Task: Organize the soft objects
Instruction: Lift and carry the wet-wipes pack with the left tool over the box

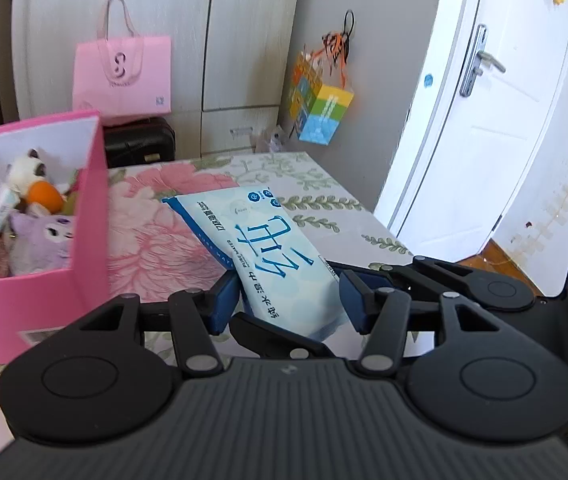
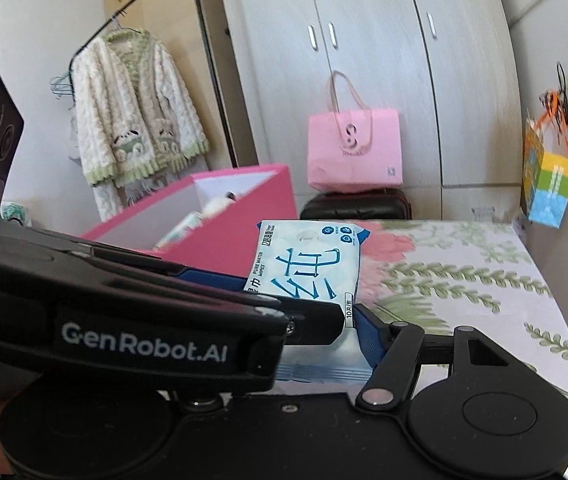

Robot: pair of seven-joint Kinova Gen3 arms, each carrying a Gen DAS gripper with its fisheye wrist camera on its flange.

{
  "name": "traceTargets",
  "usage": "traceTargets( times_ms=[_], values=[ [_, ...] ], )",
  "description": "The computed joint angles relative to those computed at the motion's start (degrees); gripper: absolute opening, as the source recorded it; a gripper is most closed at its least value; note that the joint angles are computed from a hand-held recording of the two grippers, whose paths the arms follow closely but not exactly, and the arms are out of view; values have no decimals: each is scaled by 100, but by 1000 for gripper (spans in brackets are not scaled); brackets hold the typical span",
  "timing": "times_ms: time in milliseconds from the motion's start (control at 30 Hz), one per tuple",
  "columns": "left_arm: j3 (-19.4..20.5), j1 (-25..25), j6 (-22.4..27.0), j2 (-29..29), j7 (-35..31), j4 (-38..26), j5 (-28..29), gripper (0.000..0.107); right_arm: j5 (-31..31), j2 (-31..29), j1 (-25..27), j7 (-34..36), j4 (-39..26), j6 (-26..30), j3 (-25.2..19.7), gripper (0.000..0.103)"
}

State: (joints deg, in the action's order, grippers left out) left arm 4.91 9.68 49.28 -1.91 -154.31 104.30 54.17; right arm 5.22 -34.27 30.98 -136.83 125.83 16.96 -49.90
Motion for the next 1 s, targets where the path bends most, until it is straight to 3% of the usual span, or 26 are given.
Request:
traceTargets(
  times_ms=[133, 367, 567, 667, 1000],
  values=[
    [-239, -175, 288, -227, -210, 116, 212, 53, -42, -100, -16, -41, -343, 394, -153, 71],
    [-624, -463, 600, -463, -417, 156, 436, 52, 74, 73, 119, 14, -851, 571, -502, 71],
    [-813, -738, 728, -454, -755, 6, 618, 52, 351, 396, 491, 460, -1232, 320, -983, 71],
    [-861, -836, 699, -446, -913, 6, 738, 52, 213, 766, 412, 511, -1246, 20, -932, 71],
    [-727, -1178, 663, 110, -789, -790, 917, 52, 325, 1237, 1978, 1128, -2109, -51, -2256, 71]
  ],
)
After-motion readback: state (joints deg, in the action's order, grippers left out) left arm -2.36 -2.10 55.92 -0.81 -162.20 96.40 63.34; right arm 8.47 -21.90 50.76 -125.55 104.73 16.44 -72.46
